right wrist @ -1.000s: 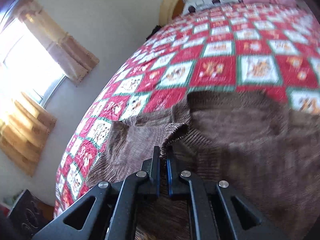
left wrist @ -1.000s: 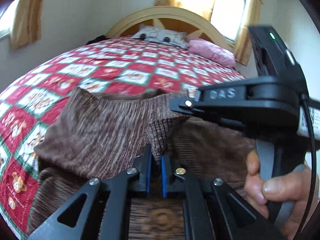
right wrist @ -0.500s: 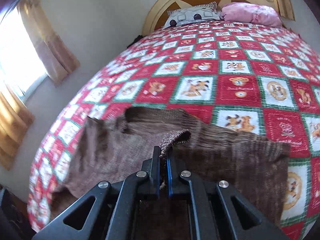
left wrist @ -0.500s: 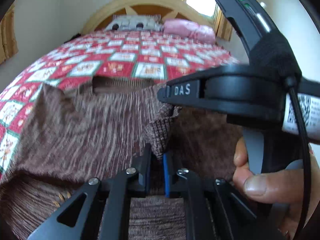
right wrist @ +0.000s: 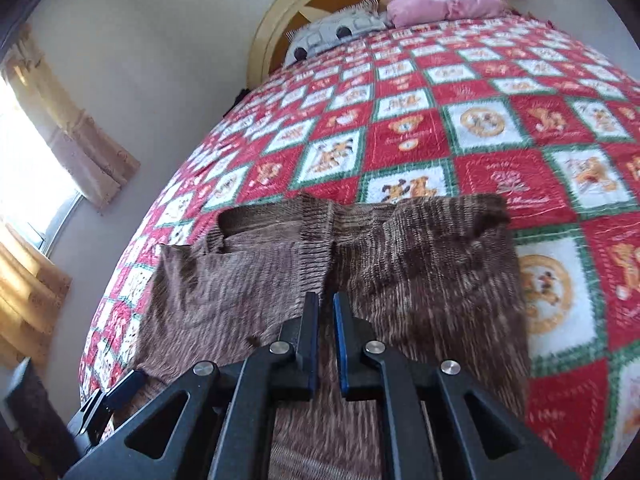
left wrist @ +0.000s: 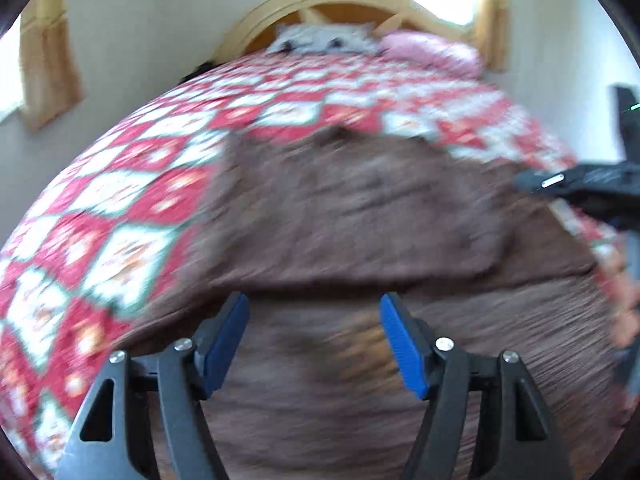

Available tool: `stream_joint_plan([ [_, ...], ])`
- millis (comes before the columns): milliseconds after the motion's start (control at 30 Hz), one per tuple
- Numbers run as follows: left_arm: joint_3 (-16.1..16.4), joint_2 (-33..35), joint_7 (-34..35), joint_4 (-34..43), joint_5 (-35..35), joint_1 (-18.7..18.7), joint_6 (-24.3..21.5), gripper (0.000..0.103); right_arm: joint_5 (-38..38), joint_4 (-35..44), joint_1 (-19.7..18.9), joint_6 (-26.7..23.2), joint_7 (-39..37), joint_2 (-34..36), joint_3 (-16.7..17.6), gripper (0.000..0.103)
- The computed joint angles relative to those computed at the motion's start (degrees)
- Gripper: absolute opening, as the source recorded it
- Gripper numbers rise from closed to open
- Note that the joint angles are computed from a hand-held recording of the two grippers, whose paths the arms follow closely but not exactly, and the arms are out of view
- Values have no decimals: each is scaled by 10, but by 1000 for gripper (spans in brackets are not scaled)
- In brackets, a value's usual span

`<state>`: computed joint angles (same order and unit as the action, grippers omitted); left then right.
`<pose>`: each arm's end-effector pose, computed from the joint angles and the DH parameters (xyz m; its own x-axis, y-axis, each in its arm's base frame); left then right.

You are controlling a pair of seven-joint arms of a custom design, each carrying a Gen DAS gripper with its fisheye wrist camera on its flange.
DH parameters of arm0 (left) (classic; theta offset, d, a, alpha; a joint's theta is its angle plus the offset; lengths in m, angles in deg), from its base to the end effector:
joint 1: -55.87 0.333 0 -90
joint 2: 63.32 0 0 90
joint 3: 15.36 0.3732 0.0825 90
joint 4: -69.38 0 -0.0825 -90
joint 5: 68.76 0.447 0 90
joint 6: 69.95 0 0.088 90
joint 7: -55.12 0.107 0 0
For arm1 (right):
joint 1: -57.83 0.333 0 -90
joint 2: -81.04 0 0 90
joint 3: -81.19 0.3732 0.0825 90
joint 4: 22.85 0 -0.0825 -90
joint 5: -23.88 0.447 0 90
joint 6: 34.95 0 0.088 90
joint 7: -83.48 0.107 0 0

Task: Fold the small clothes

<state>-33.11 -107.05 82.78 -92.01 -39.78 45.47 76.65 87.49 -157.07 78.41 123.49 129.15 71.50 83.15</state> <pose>0.3231 -0.1775 0.4593 0.2710 -0.9620 -0.0320 -0.7295 -0.1836 -0.6588 0.5254 0.1773 0.4689 0.3556 -0.8296 -0.4304 -0.7921 -0.0232 -0.6099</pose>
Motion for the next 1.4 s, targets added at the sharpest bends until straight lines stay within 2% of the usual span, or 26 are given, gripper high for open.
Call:
stream_joint_plan([
  [67,4,0,3,0,-9,3,-46,74,-1,-4,6,7,-8,-6,5,8],
  [133,24,-5,-3,-8,-22,4,-34,75,-16,-8,13,27,0,-7,16,8],
  [200,0,1,-24,7,-7,28,-65,73,-15,-8,24,29,0,-6,18,8],
  [267,-5,10,-57,10,8,50,-68,61,-23,-9,32,17,8,-6,21,8],
  [333,23,0,-72,-4,-3,49,-42,59,-58,-15,35,24,27,-5,31,8],
  [433,9,-28,-111,-19,-3,59,-63,31,-157,-29,33,50,83,-1,51,8],
  [500,26,-57,-122,-44,-10,53,-41,29,-202,-38,36,62,111,2,54,8],
  [600,30,-56,-122,-47,-12,59,-29,25,-223,-48,47,84,122,4,48,8],
  [667,30,-54,-119,-45,-13,60,-29,25,-242,-52,49,91,133,2,48,8],
  [733,45,-59,-94,-42,-27,44,-41,25,-279,-58,44,94,155,-4,51,8],
  [800,64,-79,-58,-43,-44,27,-53,30,-309,-66,42,97,172,-14,53,8],
  [867,56,-103,-40,-40,-44,28,-70,54,-362,-79,24,111,213,-27,66,8],
  [900,49,-114,-34,-36,-36,35,-73,61,-374,-83,22,119,224,-32,65,8],
  [933,42,-123,-32,-32,-24,44,-67,71,-364,-85,35,122,218,-36,53,8],
  [967,36,-126,-31,-27,-14,53,-60,75,-341,-84,53,123,203,-40,35,8],
  [1033,19,-110,-33,-6,14,79,-43,76,-271,-80,98,118,155,-46,-5,8],
  [1067,16,-89,-29,8,26,89,-29,76,-250,-77,107,115,139,-48,-11,8],
  [1133,16,-20,-13,45,50,106,12,76,-218,-70,119,106,108,-45,-16,8],
  [1233,-23,85,-47,104,104,161,31,76,-218,-61,113,90,89,-32,1,8],
  [1300,-41,147,-82,137,152,189,27,76,-222,-58,106,69,77,-26,9,8],
  [1367,-48,201,-99,167,174,197,-19,76,-263,-60,82,46,97,-21,25,8],
  [1400,-39,217,-98,172,166,193,-40,76,-268,-65,77,39,95,-23,25,8],
])
